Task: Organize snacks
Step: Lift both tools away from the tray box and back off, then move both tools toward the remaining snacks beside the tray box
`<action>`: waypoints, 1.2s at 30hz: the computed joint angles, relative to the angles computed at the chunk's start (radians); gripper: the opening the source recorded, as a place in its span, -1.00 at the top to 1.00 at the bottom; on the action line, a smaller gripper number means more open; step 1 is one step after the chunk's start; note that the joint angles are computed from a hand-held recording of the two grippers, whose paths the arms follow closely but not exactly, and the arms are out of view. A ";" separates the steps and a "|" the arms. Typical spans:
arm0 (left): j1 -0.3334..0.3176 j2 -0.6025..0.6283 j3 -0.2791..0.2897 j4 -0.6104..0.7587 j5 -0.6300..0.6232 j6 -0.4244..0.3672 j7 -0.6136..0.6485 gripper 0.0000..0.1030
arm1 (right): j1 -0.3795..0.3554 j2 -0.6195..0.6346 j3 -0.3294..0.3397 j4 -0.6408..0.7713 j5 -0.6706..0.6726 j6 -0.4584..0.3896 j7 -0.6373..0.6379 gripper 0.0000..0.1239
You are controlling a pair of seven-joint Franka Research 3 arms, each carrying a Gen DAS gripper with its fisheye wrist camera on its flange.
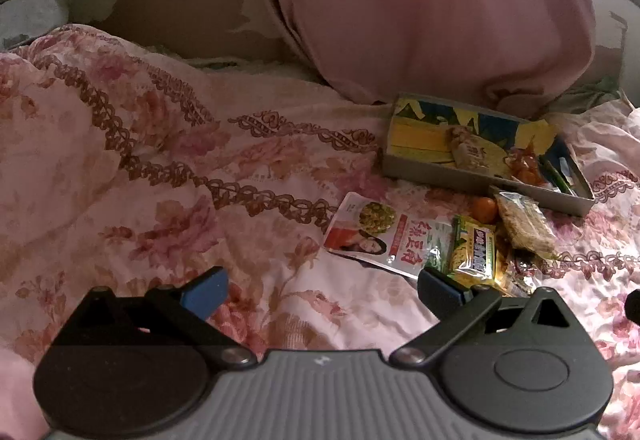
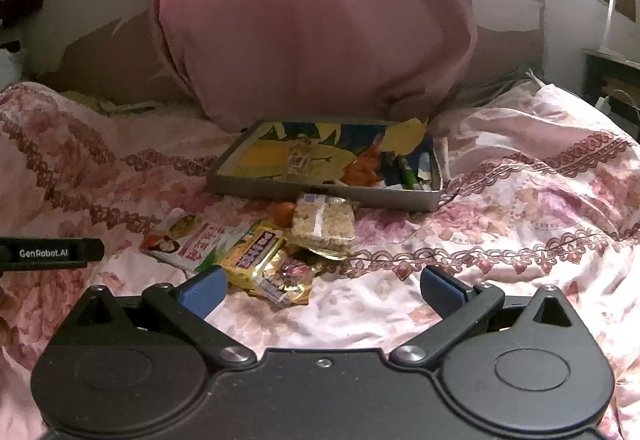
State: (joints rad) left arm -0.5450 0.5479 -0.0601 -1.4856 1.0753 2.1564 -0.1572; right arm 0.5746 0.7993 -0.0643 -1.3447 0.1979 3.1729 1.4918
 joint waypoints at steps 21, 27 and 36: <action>0.010 0.019 0.004 0.026 -0.065 -0.015 0.006 -0.99 | -0.058 0.041 0.093 0.074 -0.038 -0.072 -0.027 -0.65; 0.030 0.049 0.001 0.067 -0.116 -0.019 0.042 -0.99 | -0.107 0.089 0.185 0.149 -0.026 -0.080 -0.143 -0.65; 0.040 0.066 0.009 0.078 -0.181 -0.004 0.058 -0.99 | -0.087 0.155 0.166 0.267 0.008 -0.160 -0.183 -0.65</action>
State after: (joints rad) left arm -0.5047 0.6137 -0.0516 -1.4077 0.8939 2.1526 -0.0992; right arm 0.4879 0.9548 0.1020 -1.0773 0.2056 3.0131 1.3088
